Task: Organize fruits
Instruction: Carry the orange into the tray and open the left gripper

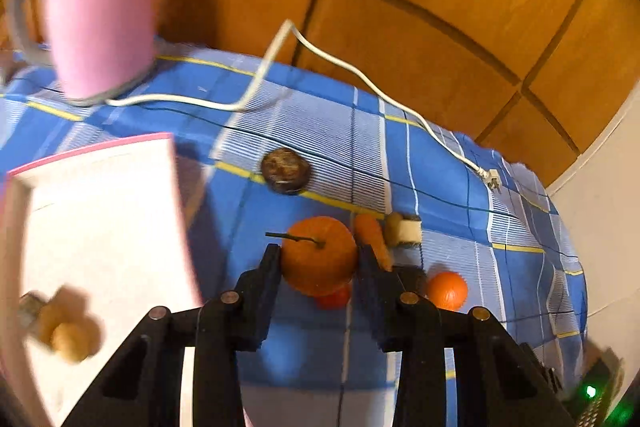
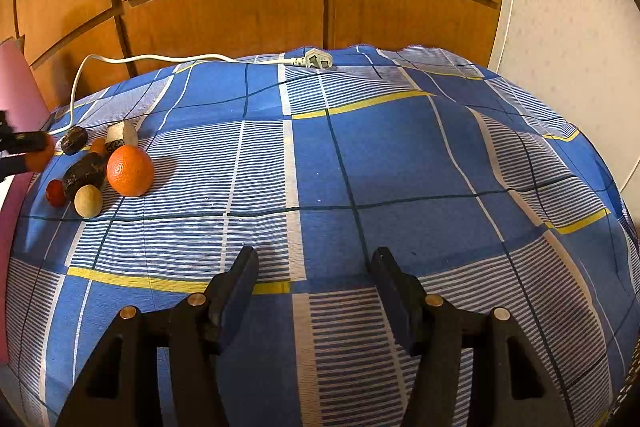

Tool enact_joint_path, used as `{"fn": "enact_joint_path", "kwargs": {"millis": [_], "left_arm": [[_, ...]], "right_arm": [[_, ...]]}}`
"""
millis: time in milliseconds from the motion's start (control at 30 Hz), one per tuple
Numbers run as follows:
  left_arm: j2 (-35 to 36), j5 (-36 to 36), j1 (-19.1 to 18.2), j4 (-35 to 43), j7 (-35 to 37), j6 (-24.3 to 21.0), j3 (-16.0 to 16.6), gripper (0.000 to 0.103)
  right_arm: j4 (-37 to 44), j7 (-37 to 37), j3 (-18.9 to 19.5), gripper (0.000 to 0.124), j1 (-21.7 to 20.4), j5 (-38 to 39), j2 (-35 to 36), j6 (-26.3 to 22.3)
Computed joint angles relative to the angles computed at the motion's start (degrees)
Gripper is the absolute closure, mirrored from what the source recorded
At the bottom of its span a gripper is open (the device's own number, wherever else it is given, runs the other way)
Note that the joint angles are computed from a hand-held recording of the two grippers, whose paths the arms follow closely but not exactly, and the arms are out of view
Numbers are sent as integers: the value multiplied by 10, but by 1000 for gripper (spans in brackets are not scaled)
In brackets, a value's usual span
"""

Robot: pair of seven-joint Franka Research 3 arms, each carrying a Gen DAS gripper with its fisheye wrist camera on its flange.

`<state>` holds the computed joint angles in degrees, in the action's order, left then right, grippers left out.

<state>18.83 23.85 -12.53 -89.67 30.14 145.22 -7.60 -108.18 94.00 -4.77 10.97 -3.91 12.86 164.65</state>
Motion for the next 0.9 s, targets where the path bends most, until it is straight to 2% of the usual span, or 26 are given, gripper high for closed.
{"fn": "enact_joint_path", "kwargs": {"millis": [100, 500, 900], "left_arm": [[-57, 51, -15, -65, -57, 4, 12, 64], [-216, 121, 19, -258, -211, -10, -26, 64], [-296, 131, 53, -366, -272, -22, -52, 64]], "right_arm": [[0, 0, 0, 64, 0, 0, 0, 0], [1, -1, -1, 64, 1, 1, 1, 1], [1, 5, -5, 64, 3, -8, 1, 0]]}}
